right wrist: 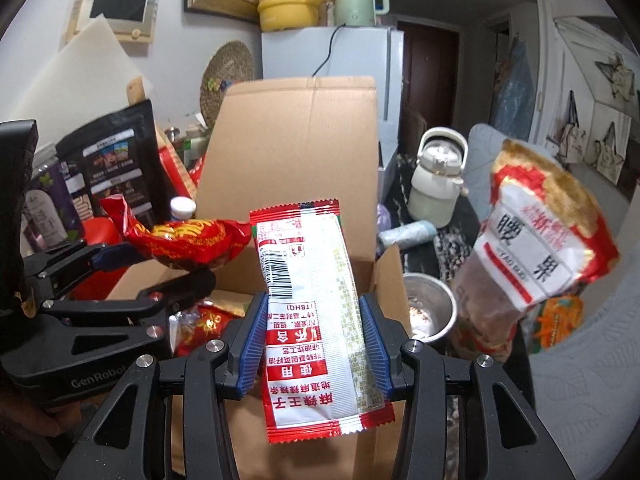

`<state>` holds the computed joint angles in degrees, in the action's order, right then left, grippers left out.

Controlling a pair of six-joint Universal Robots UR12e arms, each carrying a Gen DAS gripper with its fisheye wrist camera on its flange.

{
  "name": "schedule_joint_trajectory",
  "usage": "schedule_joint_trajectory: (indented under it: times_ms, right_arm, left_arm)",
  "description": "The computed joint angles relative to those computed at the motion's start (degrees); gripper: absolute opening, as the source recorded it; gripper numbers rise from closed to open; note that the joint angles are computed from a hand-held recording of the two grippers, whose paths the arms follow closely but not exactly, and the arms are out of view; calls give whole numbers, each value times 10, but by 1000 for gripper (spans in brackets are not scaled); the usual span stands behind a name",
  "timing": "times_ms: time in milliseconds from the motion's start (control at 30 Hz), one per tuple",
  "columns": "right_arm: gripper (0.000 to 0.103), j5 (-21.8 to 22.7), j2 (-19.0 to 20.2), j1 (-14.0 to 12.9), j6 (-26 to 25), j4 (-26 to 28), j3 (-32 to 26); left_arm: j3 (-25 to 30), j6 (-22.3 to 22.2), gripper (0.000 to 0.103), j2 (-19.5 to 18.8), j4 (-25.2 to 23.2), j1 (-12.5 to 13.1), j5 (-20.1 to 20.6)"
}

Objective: Organize snacks
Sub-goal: 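Release the red bag into the box while the right tool releases the snack bar pack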

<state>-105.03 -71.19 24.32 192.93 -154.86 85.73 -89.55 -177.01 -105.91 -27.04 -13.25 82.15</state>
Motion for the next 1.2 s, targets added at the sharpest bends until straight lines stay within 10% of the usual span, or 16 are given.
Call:
schedule_joint_trajectory:
  times_ms: [267,1200]
  right_arm:
    - [45,15,16,-5,1,51,-18]
    - [61,-11,20,-4,18,124,-36]
  left_arm:
    - [26,-4,66,-20,-94,1,10]
    - [33,11,66,-9,-90,-20,106]
